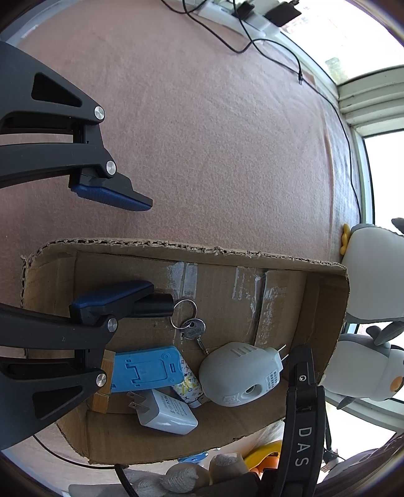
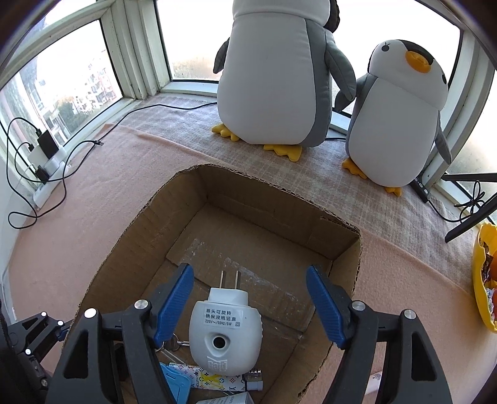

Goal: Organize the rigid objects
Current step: 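Carry the white humidifier with the right tool into the box and release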

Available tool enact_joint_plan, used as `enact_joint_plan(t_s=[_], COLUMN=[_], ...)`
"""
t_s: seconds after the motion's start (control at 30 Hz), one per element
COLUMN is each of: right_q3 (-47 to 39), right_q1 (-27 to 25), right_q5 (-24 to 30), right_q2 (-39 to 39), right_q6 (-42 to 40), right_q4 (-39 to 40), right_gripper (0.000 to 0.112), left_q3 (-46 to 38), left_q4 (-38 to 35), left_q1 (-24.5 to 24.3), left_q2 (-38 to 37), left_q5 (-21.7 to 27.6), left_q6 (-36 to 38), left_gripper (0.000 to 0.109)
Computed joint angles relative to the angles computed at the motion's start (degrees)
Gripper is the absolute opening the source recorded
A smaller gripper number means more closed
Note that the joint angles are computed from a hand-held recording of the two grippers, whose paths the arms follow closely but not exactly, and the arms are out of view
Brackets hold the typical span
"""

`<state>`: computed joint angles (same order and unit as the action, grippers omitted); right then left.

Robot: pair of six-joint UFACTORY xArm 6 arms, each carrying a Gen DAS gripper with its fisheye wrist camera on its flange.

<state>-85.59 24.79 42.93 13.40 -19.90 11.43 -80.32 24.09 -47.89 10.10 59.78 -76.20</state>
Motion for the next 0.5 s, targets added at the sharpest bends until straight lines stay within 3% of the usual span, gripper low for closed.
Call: enact_joint_plan(t_s=[0.5], right_q3=[2.79], right_q1=[-1.02], right_q5=[-0.55], right_q2=[-3.59], right_q6=[-1.24], right_q4=[2.04], right_gripper=[0.071], left_q3=[0.17], left_q4=[0.17], left_q1=[-0.10], left_q2=[-0.21], left_q5=[0.15], left_q6=[-0.11], left_gripper=[0.047])
